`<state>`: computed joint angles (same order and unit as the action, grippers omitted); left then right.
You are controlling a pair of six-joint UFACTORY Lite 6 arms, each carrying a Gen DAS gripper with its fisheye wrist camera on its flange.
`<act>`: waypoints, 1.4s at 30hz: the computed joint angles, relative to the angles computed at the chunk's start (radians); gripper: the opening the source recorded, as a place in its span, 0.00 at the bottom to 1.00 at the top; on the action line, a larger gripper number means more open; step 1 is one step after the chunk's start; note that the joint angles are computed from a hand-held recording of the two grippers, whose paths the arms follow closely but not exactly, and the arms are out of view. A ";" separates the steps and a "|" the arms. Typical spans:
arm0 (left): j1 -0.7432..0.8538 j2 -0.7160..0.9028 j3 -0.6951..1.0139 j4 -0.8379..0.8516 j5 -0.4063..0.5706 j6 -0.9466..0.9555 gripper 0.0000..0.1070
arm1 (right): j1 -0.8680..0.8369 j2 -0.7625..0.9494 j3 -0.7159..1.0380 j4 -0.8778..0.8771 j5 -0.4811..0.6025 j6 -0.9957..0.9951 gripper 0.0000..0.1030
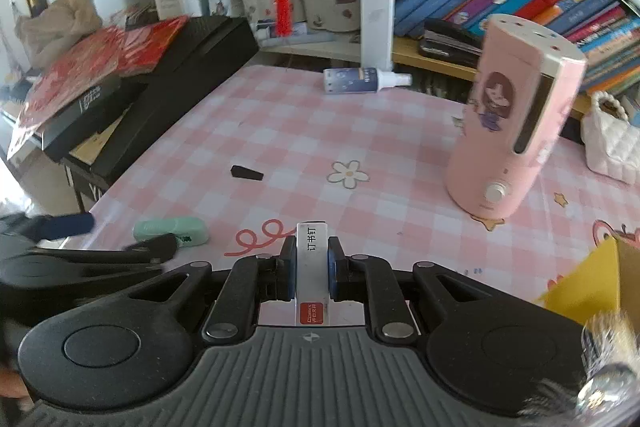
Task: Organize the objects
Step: 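Grasp the small white box with the right tool while the left tool grasps the green stapler, then lift the stapler and white box and carry them toward the yellow box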
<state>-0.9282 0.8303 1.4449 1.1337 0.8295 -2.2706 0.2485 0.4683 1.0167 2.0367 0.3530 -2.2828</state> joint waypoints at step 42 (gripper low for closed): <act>-0.366 -0.333 -0.340 -0.017 0.174 -0.242 0.63 | -0.060 -0.337 -0.434 0.004 0.077 -0.069 0.13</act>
